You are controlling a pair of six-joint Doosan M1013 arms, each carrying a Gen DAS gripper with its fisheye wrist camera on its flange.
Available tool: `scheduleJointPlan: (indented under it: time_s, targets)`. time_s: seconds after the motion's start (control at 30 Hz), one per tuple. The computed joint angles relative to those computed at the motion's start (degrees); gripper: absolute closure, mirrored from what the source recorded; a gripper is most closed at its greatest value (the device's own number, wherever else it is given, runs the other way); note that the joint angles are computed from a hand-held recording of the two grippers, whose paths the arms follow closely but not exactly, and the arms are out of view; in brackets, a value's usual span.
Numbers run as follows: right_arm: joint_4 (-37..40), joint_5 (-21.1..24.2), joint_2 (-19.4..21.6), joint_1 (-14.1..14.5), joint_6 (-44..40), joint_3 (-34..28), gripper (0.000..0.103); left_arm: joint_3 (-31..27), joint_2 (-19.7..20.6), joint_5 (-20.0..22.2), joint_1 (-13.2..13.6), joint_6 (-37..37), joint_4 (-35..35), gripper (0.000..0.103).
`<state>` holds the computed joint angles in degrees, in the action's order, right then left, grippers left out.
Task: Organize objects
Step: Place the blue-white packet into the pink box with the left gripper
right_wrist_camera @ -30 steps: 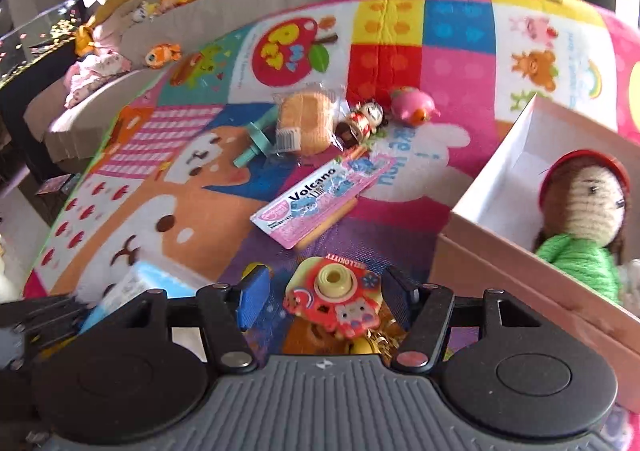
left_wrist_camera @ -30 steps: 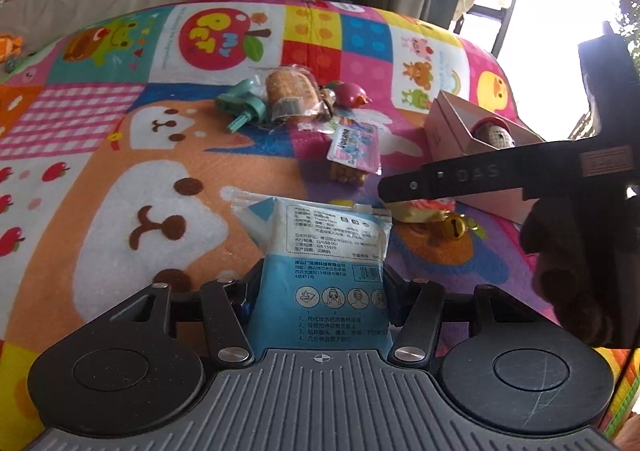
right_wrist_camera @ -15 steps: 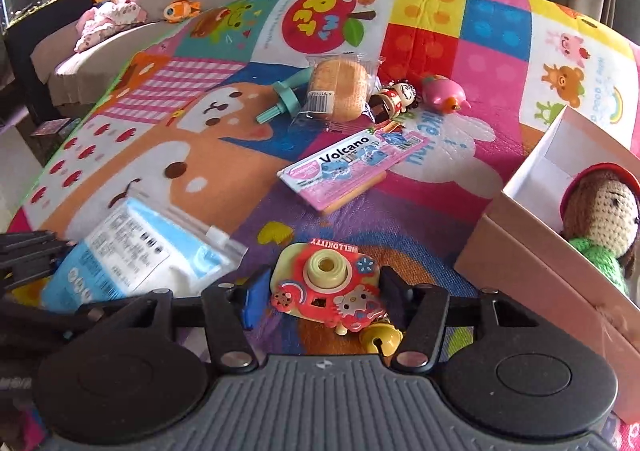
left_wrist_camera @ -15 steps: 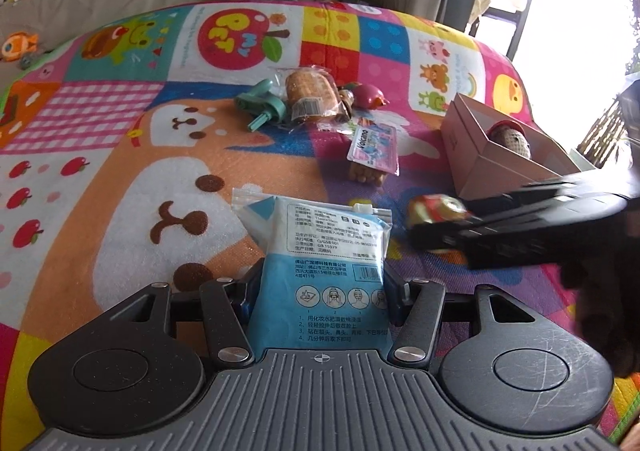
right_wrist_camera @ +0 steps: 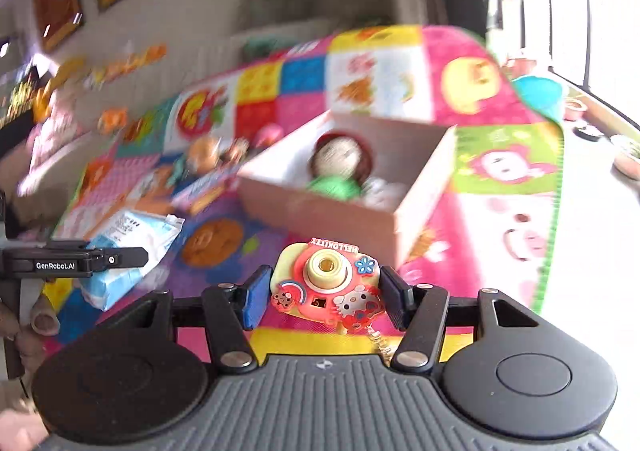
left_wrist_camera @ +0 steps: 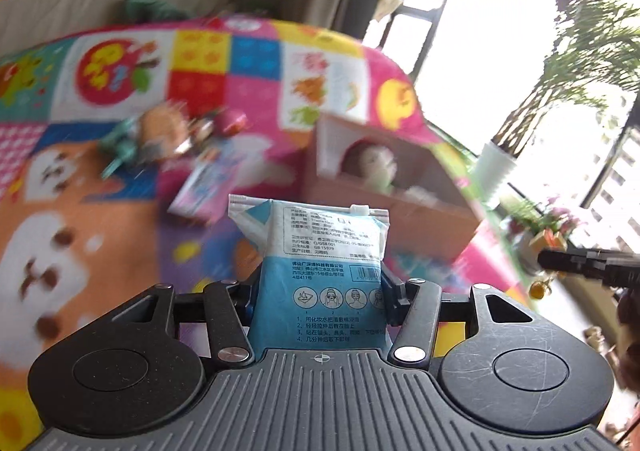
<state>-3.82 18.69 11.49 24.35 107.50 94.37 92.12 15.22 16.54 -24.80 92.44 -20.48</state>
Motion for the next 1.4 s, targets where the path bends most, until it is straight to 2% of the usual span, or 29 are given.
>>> scheduleJointPlan:
  time_s: [0.07,0.17,0.23,0.33,0.43,0.53,0.63,0.67,0.73,0.77,0.83,0.87,1.0,1.1,1.2,1.27,1.33,1.4]
  targets:
    - [-1.9,-3.7,-1.4,-0.8,3.9,1.8,0.046,-3.4,1.5,0.4,-0.3,3.7,-5.0,0.045]
    - [-14.4,-8.0,-2.5,-0.9,15.6,3.6,0.046,-9.8,5.1,2.5,-0.6,10.1,-13.9,0.045]
    - [-18.2,-10.0,-2.5,-1.0,18.7,4.2,0.046,-14.5,8.0,3.3,-1.2,11.1,-15.9,0.044]
    - [-13.1,-11.6,-2.3,-1.6,13.1,4.6,0.046,-21.8,13.1,3.0,-2.4,5.3,-13.6,0.044]
    - [-16.2,-11.5,-1.6,-1.8,16.2,4.4,0.046,-28.9,18.5,4.7,-3.2,-2.3,-12.6,0.044]
    - [-22.9,-10.9,-1.2,-2.1,23.6,4.8,0.046,-35.5,23.5,11.3,-4.1,-10.6,-5.9,0.044]
    - [-24.7,-10.3,-0.9,-2.6,26.2,5.1,0.046,-38.7,26.3,18.3,-4.8,-17.2,2.3,0.043]
    - [-24.9,-10.2,-0.9,-2.8,26.4,5.3,0.046,-38.6,26.4,20.2,-5.1,-21.3,7.6,0.042]
    - [-26.5,-9.9,-0.9,-3.0,27.6,5.6,0.046,-37.7,25.9,21.1,-5.6,-25.0,14.6,0.043]
    - [-26.7,-9.7,-0.7,-3.1,27.8,5.6,0.046,-37.7,25.6,22.0,-6.2,-27.3,21.0,0.043]
    - [-22.8,-9.4,-0.3,-3.3,24.0,5.2,0.046,-37.6,24.9,23.7,-7.5,-26.0,29.0,0.044]
    - [-20.5,-9.2,0.0,-3.4,22.0,4.9,0.046,-37.2,24.4,24.0,-7.8,-23.1,29.2,0.044]
    - [-17.2,-9.6,0.6,-3.4,18.8,4.3,0.046,-33.7,21.7,21.3,-7.5,-10.7,21.7,0.046]
    - [-20.2,-9.2,0.6,-3.2,21.3,3.9,0.046,-28.4,18.2,16.1,-6.9,-5.2,17.4,0.046]
    - [-23.5,-8.9,0.3,-2.9,23.8,3.7,0.046,-21.8,14.2,9.6,-5.3,0.3,9.4,0.046]
    - [-20.7,-9.1,0.2,-3.0,20.6,3.0,0.046,-17.3,11.5,5.6,-3.9,2.2,5.5,0.046]
    - [-12.7,-9.5,0.5,-3.3,12.5,1.4,0.046,-13.5,9.2,3.1,-2.6,3.2,2.9,0.046]
    - [-13.5,-10.5,1.3,-3.5,12.3,-1.3,0.046,-10.3,7.3,1.7,-1.5,1.4,3.2,0.046]
